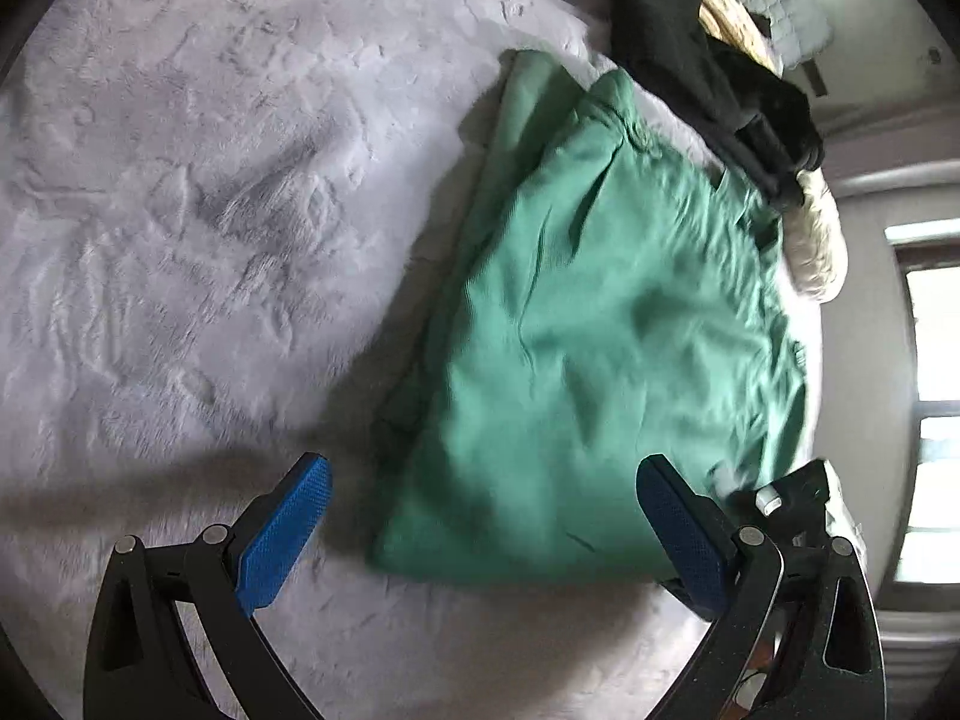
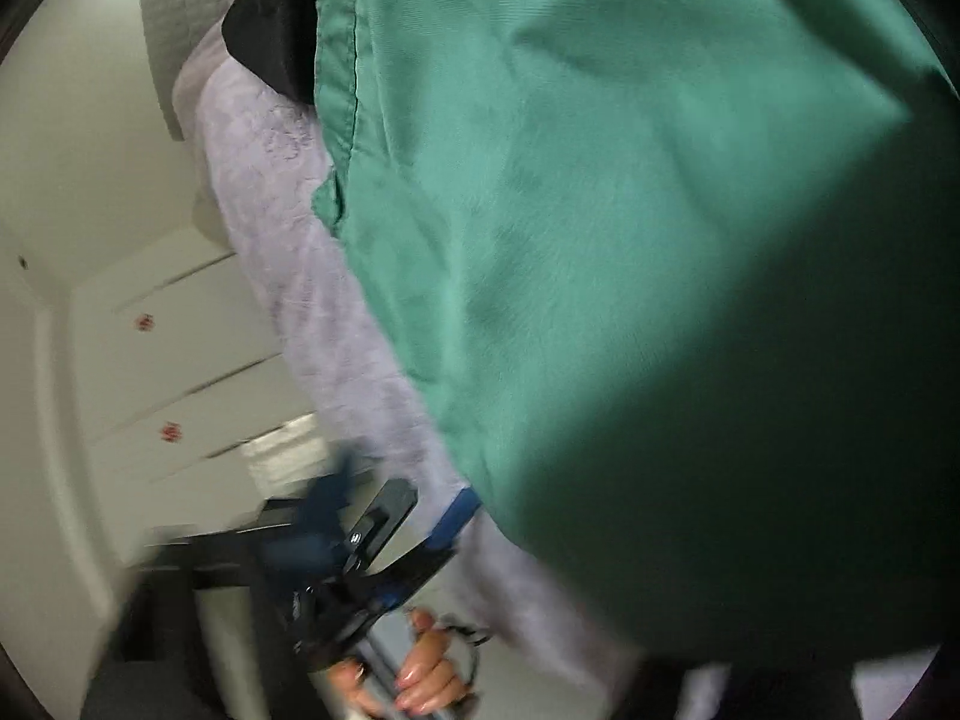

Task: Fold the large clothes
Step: 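Grasp the folded shirt with the right tool while the left tool grasps it too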

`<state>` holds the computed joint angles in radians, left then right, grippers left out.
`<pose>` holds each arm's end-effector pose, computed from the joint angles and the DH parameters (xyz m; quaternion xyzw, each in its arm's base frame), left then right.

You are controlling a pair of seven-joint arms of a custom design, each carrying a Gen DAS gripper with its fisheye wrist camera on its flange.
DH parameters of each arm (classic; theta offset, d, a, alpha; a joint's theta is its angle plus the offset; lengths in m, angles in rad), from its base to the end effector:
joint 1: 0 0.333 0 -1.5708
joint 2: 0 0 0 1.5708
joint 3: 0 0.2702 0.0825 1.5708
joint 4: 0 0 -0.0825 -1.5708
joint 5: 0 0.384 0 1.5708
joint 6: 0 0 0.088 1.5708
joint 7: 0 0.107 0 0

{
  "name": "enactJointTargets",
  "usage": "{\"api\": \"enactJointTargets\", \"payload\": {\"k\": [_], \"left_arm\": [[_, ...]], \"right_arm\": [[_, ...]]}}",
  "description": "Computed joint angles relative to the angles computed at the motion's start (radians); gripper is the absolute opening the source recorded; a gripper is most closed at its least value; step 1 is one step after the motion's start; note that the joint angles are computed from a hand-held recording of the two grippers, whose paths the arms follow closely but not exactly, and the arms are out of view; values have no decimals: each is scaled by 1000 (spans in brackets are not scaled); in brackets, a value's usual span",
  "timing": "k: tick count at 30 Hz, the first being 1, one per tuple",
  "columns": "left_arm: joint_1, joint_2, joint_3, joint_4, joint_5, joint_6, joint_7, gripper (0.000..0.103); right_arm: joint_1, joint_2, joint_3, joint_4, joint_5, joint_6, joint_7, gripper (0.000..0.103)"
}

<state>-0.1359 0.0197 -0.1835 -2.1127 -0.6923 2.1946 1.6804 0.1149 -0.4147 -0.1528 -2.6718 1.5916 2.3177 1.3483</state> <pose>0.5204 -0.1958 0.3727 0.6673 -0.6883 0.2007 0.2018 0.4228 0.0073 0.3466 -0.2294 0.7969 0.3392 0.4442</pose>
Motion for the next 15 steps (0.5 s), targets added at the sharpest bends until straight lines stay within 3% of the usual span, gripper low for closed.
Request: {"api": "enactJointTargets", "payload": {"k": [2, 6, 8, 11, 13, 15], "left_arm": [[11, 45, 4, 46, -38, -34, 36, 102], [65, 166, -18, 166, -273, -183, 162, 102], [81, 242, -40, 243, -332, -224, 188, 102], [69, 314, -75, 327, -287, -220, 178, 102], [39, 331, -85, 358, -178, -183, 129, 97], [1, 336, -85, 380, -23, -144, 76, 45]], "right_arm": [[-4, -19, -17, -8, 34, -24, -43, 25], [-25, -69, -53, -14, 58, -93, -119, 24], [-32, -80, -56, -4, 31, -115, -127, 24], [-37, -87, -51, 7, -21, -130, -123, 24], [-44, -94, -46, 4, -83, -136, -93, 24], [-60, -109, -31, 4, -226, -149, -19, 27]]}}
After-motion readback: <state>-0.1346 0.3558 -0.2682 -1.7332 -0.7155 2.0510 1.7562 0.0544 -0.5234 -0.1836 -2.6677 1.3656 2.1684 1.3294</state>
